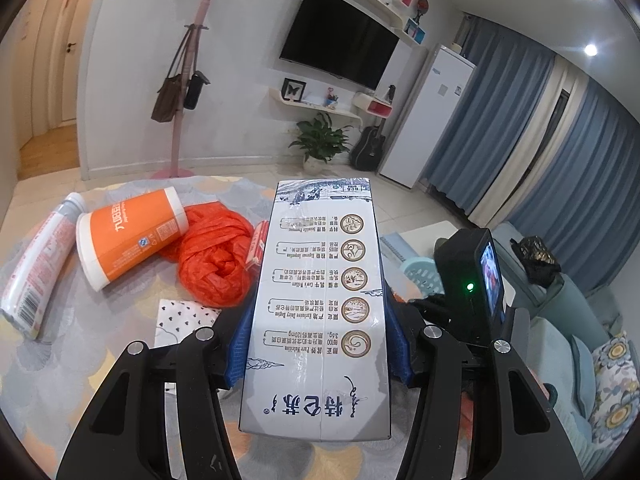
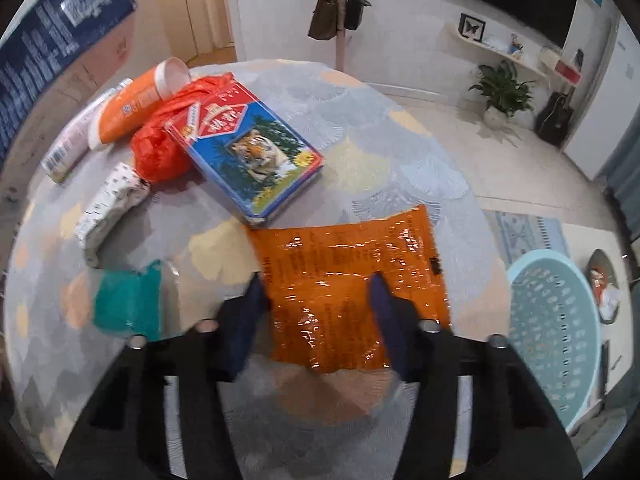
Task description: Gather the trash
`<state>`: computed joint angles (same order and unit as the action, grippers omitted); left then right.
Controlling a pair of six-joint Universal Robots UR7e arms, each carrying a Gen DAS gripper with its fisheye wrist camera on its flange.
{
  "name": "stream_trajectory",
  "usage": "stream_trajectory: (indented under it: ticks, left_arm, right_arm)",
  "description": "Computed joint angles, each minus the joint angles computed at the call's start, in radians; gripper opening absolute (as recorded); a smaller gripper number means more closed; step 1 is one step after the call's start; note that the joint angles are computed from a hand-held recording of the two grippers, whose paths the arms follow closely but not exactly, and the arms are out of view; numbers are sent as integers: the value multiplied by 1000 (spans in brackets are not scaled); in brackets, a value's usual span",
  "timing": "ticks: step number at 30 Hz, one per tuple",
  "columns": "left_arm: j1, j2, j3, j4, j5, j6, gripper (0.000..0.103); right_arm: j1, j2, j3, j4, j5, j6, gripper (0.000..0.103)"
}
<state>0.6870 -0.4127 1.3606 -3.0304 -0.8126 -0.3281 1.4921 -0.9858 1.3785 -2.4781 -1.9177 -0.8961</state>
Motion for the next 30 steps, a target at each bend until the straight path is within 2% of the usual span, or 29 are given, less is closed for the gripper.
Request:
stream_trajectory:
  ticks: [1, 4, 9, 20, 26, 30]
  left_arm:
    - [0, -1, 0, 0, 0, 2, 53]
    - [0, -1, -1, 2, 0, 2, 53]
    - [-3, -3, 1, 4, 4, 0, 53]
    - [-14, 36, -66, 36, 3, 16, 53]
    - [-13, 92, -179, 99, -18, 58, 53]
    - [-17, 159, -304, 166, -40, 103, 53]
  right_arm:
    - [-2, -3, -6, 27, 13, 12, 21]
    - [-3, -4, -24, 78, 28, 48, 2]
    - [-13, -45, 21, 50, 66, 50, 2]
    - [-30, -164, 21, 61, 237, 95, 2]
    - [-58, -195, -10, 63, 303, 123, 2]
    - [-83, -210, -31, 46, 333, 141, 2]
